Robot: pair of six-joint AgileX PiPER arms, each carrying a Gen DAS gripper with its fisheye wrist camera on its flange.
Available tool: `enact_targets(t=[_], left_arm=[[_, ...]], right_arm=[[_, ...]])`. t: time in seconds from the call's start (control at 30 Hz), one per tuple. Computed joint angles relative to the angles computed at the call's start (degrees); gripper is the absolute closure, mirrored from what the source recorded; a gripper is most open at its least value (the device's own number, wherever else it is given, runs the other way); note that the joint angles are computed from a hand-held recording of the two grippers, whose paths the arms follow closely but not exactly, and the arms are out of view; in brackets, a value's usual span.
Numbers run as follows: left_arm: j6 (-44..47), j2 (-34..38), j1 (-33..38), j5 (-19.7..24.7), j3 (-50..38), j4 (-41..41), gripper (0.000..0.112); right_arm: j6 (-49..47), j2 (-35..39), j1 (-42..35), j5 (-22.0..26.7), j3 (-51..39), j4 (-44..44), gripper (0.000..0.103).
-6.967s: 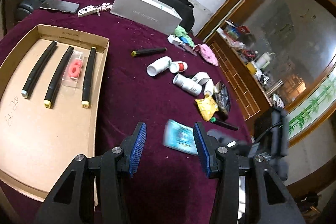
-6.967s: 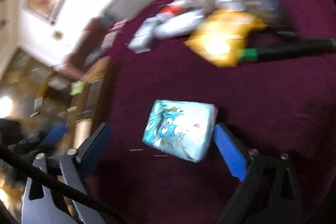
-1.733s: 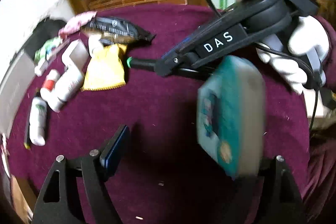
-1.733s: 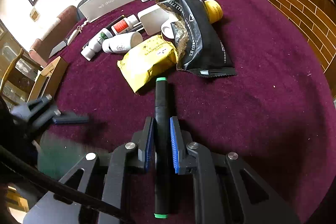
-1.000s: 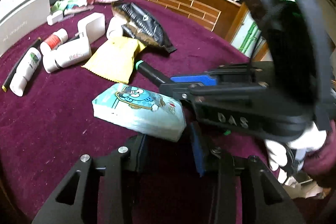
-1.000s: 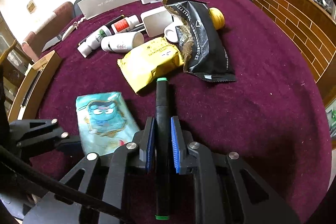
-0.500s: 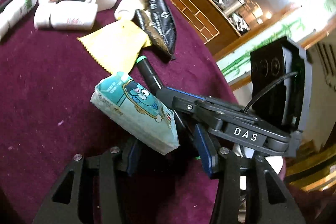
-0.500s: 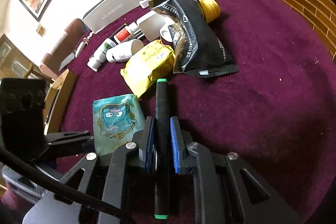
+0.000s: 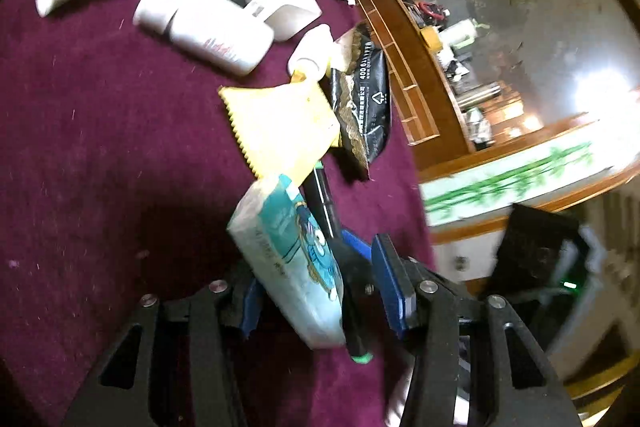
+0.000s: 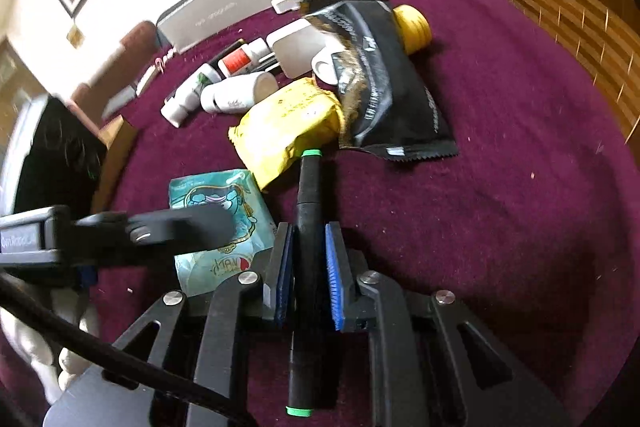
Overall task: Organize objects
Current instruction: 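Carry the wipes and the marker toward the cardboard box with both tools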
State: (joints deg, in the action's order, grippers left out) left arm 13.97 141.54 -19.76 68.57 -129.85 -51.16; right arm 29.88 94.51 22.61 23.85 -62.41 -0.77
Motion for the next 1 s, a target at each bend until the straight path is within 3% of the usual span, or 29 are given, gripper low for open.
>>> enact_targets(t=[0.07, 0.17, 0.2, 0.3, 0.5, 0.63, 0.8, 1.0], left_arm=[[-1.5, -1.8, -1.8, -3.4, 1.6, 3.8, 0.069], [0.9, -3.3, -2.2, -5.1, 4.5, 4.4, 0.098], [2.6, -3.9, -1.4, -5.5, 6.5, 2.2, 0.102], [7.3, -7.4, 1.0, -7.8, 13.9, -1.7, 0.103], [22.1, -20.3, 9.8, -12.6, 33.4, -11.6, 0.102], [29.8, -28.1, 18.4, -12.0, 41.3, -16.3, 0.102], [33.1, -33.7, 31.9, -10.1, 42.5, -14.7, 0.102], [23.8, -27.9, 39.5, -10.1, 29.6, 0.3, 0.102]], right_arm=[[6.4, 0.6, 1.7, 1.3, -1.0, -7.2, 0.086], [13.6, 1.9, 4.5, 5.1, -3.2, -16.7, 0.086], [15.3, 2.7, 6.1, 7.7, -4.6, -20.5, 0.086], [16.5, 3.8, 7.1, 10.7, -6.3, -23.3, 0.089], [9.3, -1.8, 4.7, 3.9, -1.5, -11.8, 0.091], [1.7, -4.7, 6.3, 2.1, -3.2, -2.0, 0.09], [-14.4, -1.1, 8.7, 3.9, -14.3, 15.2, 0.09], [-14.9, 13.8, 15.4, 10.8, -37.4, 15.2, 0.09]])
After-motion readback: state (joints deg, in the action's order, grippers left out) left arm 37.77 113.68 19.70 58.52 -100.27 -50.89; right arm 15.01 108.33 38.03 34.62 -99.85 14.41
